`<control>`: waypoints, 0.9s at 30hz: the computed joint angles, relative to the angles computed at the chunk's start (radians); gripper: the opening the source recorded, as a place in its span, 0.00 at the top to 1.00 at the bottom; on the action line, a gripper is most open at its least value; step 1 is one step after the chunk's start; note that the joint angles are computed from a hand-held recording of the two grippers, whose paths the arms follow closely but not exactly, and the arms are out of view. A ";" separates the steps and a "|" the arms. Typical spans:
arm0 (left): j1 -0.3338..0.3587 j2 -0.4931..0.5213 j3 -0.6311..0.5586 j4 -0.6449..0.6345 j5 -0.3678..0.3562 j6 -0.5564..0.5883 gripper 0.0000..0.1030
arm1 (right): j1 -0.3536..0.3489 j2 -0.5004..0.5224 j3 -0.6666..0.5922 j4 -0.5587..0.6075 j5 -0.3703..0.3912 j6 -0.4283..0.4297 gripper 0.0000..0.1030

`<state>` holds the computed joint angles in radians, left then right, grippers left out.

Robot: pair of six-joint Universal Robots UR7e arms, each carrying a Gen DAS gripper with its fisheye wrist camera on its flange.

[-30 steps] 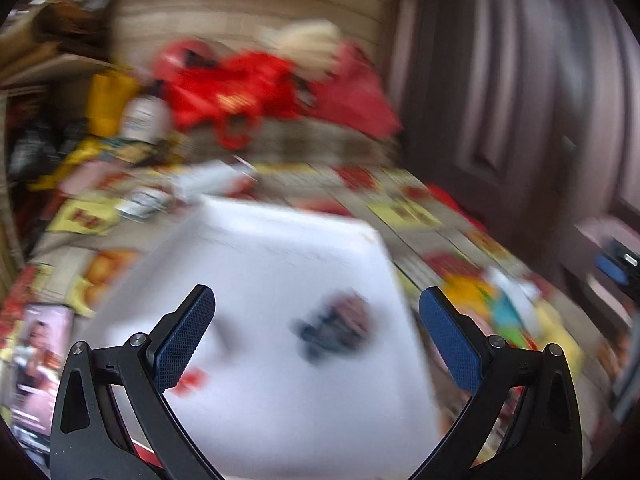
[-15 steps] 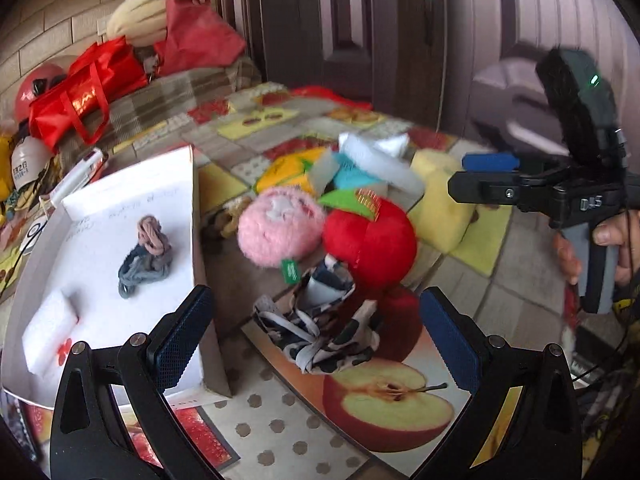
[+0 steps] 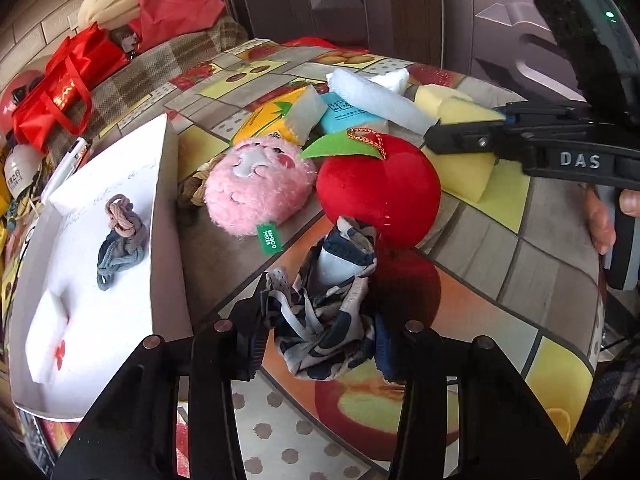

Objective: Organize soft objects
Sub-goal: 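Grasp the patterned cloth with the left gripper while the right gripper grasps the yellow-green sponge, then carry the patterned cloth and sponge over the white tray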

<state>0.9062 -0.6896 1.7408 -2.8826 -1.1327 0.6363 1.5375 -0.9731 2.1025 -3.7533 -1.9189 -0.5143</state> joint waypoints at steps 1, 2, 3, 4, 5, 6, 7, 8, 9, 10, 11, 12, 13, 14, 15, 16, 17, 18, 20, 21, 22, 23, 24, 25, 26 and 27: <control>0.000 -0.001 0.002 -0.006 0.004 0.000 0.63 | 0.000 0.000 0.003 -0.016 0.006 -0.003 0.74; -0.001 -0.003 0.009 -0.030 0.003 0.003 0.63 | -0.001 -0.003 0.011 -0.039 0.017 -0.005 0.74; -0.001 -0.006 0.015 -0.048 -0.001 0.007 0.63 | -0.002 -0.005 0.015 -0.051 0.027 -0.004 0.74; 0.000 -0.013 0.028 -0.091 -0.013 0.013 0.63 | -0.004 -0.011 0.021 -0.067 0.044 -0.001 0.74; 0.001 -0.020 0.038 -0.123 -0.028 0.017 0.63 | -0.003 -0.018 0.029 -0.088 0.059 0.000 0.74; 0.006 -0.031 0.050 -0.164 -0.060 0.020 0.63 | -0.001 -0.019 0.033 -0.114 0.069 -0.004 0.74; 0.010 -0.037 0.054 -0.187 -0.084 0.021 0.63 | 0.003 -0.019 0.036 -0.139 0.077 -0.007 0.74; 0.017 -0.043 0.063 -0.248 -0.119 0.024 0.63 | 0.005 -0.021 0.039 -0.159 0.088 -0.007 0.74; 0.018 -0.040 0.066 -0.293 -0.131 0.026 0.63 | 0.007 -0.024 0.045 -0.185 0.106 -0.003 0.74; 0.026 -0.036 0.069 -0.381 -0.159 0.037 0.63 | 0.008 -0.024 0.047 -0.205 0.118 0.002 0.74; 0.032 -0.028 0.064 -0.445 -0.178 0.048 0.63 | 0.011 -0.023 0.048 -0.228 0.130 0.007 0.74; 0.034 -0.020 0.056 -0.480 -0.176 0.056 0.63 | 0.014 -0.021 0.046 -0.245 0.138 0.011 0.74; 0.034 -0.003 0.036 -0.522 -0.158 0.071 0.63 | 0.016 -0.017 0.042 -0.261 0.143 0.015 0.74; 0.033 0.017 0.009 -0.563 -0.135 0.090 0.63 | 0.021 -0.012 0.037 -0.278 0.149 0.020 0.74; 0.036 0.029 -0.011 -0.588 -0.122 0.100 0.63 | 0.024 -0.010 0.032 -0.284 0.153 0.026 0.74; 0.040 0.045 -0.038 -0.617 -0.102 0.106 0.63 | 0.027 -0.009 0.028 -0.286 0.157 0.030 0.74; 0.045 0.053 -0.056 -0.629 -0.092 0.098 0.63 | 0.031 -0.005 0.021 -0.288 0.159 0.033 0.74; 0.054 0.055 -0.067 -0.636 -0.091 0.078 0.63 | 0.035 0.002 0.013 -0.292 0.157 0.031 0.74; 0.078 0.049 -0.081 -0.626 -0.090 0.014 0.63 | 0.043 0.020 -0.006 -0.294 0.149 0.019 0.74; 0.083 0.044 -0.079 -0.622 -0.082 -0.002 0.63 | 0.044 0.024 -0.007 -0.296 0.148 0.014 0.74; 0.087 0.043 -0.083 -0.623 -0.075 -0.005 0.63 | 0.048 0.033 -0.017 -0.297 0.142 0.011 0.74; 0.089 0.043 -0.082 -0.640 -0.071 0.003 0.63 | 0.050 0.044 -0.026 -0.299 0.140 0.012 0.74; 0.089 0.042 -0.078 -0.656 -0.069 0.008 0.63 | 0.053 0.060 -0.038 -0.311 0.136 0.011 0.74; 0.090 0.042 -0.079 -0.665 -0.072 0.009 0.63 | 0.055 0.075 -0.046 -0.328 0.131 0.004 0.74; 0.091 0.043 -0.078 -0.669 -0.073 0.010 0.63 | 0.058 0.096 -0.057 -0.353 0.124 -0.011 0.74; 0.091 0.045 -0.079 -0.670 -0.069 0.012 0.63 | 0.062 0.120 -0.069 -0.382 0.116 -0.034 0.74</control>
<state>0.9972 -0.6449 1.6621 -3.5529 -1.2019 0.6479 1.5992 -0.8529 2.0330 -4.1355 -1.8029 -0.5485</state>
